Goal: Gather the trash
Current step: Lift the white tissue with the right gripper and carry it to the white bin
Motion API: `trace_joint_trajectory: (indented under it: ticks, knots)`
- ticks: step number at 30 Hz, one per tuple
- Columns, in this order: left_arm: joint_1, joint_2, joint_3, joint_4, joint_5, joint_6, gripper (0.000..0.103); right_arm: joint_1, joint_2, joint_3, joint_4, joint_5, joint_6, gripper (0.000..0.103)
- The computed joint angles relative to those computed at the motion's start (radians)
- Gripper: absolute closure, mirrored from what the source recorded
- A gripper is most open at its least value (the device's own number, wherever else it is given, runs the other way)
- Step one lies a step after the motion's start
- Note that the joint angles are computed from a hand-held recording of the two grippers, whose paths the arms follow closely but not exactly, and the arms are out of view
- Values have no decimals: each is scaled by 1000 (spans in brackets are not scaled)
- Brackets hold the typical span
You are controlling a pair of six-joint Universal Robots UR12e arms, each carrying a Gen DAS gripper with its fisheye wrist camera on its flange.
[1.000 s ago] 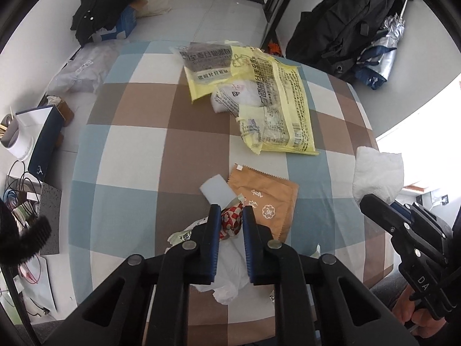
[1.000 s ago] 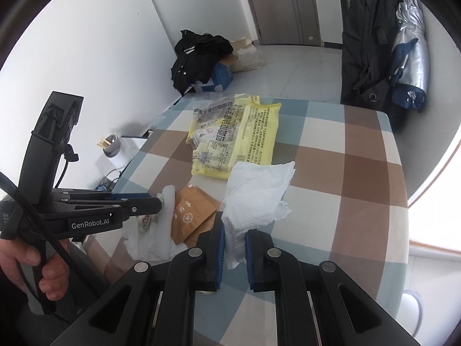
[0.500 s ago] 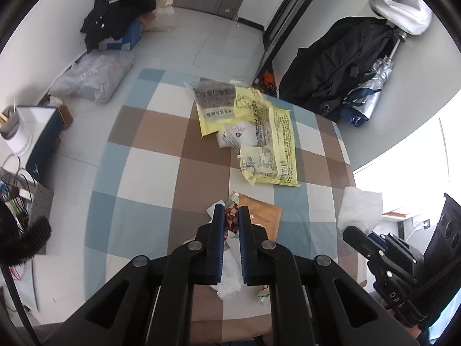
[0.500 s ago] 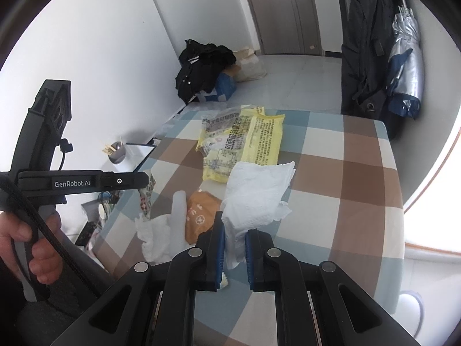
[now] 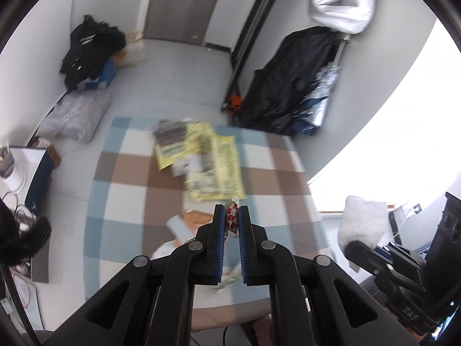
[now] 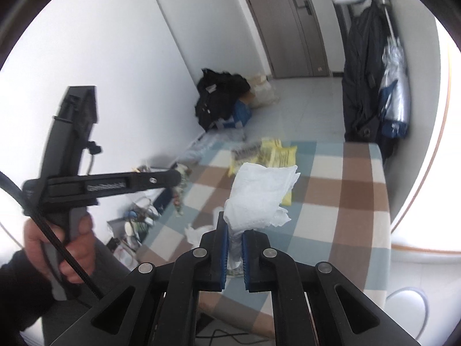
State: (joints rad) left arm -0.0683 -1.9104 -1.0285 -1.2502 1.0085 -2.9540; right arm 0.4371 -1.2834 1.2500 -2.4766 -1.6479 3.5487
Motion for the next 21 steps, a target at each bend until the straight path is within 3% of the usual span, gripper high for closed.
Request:
trace_joint_trajectory:
  ticks: [3,6,11,15,21]
  knots:
    - [-15,4,12,5,-23,24,98,11,-37,23,-40,-44,-6,96]
    - [-35,0,36,-17,-70,51,98,25,-80,55,-86,-141,-35,96]
    - [-79,-12,74,-77,-127,119,98,32,-162,121,-104,-293,-9,96]
    - [-123,-23,95,-110,-158,164,98,30,-233,187,-69,-417,51,96]
    - [-182,-47,123,-197,-197,228,98,-6,-328,294,44,-459,158,96]
